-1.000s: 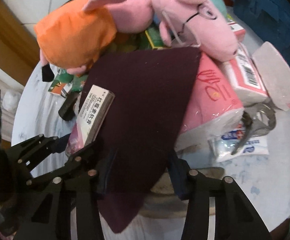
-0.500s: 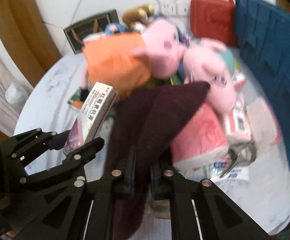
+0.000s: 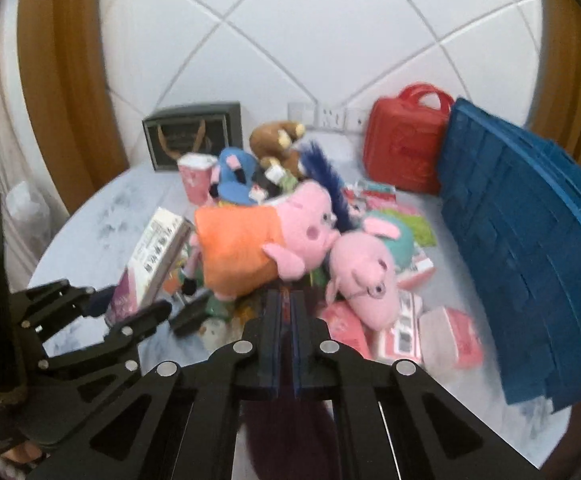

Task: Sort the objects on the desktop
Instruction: 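Grasp the red-white medicine box with the left tool while the right tool grasps the maroon cloth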

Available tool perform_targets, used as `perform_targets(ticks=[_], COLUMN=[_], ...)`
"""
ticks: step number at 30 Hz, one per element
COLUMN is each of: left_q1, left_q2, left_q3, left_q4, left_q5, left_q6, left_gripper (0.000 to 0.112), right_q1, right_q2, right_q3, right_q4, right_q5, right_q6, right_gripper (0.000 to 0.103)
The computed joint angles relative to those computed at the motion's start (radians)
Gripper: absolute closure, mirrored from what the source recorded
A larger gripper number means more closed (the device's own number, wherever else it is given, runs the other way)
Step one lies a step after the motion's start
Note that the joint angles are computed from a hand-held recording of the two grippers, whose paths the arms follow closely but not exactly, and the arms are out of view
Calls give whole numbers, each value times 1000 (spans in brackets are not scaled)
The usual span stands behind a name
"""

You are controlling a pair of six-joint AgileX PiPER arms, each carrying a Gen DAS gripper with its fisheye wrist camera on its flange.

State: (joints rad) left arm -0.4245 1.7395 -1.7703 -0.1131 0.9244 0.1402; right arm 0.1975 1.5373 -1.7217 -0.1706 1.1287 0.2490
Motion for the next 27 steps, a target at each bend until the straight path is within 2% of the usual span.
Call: perform_targets(ticks=[3, 5, 6, 7, 8, 10, 12, 13, 14, 19, 24, 27], left_q1=[-8, -18, -25, -34, -38, -50, -64, -69, -73, -93, -94, -94], left_q2=[6, 14, 15, 18, 20, 34, 55, 69, 76, 114, 132, 139], left_q3=[69, 130, 160, 201, 225, 267, 293, 297, 299, 281, 254, 251], left_q4=[0, 6, 18, 28, 31, 44, 71, 72, 74, 98, 120, 129], left_q5=[-8, -24, -37, -55, -65, -81, -92, -91, -90, -104, -92, -93], left_q6=[6, 14, 10, 10, 8, -2, -29, -36, -42, -84, -107, -119], left_gripper=[85, 85, 85, 85, 85, 85, 85, 85, 85, 85, 85, 85], right_q1=[-37, -62, -84, -101, -120, -163, -194, -198, -194, -131, -32, -42], right_q2=[-56, -90, -111, -124, -137, -162, -171, -173, -171, -137, -41, -34], right_q3=[130, 225, 288, 331, 378, 469, 537, 566, 580, 621, 626, 647], right_q4=[47, 71, 88, 97, 103, 125, 148, 142, 134, 95, -68, -92], right_q5=[-27, -59, -79, -92, -107, -133, -155, -165, -171, -219, -264, -337], right_q6=[-5, 2, -1, -4, -9, -20, -34, -30, -23, 24, 132, 137], right_gripper=[92, 65, 56, 39, 33, 32, 23, 10, 0, 0, 0, 0])
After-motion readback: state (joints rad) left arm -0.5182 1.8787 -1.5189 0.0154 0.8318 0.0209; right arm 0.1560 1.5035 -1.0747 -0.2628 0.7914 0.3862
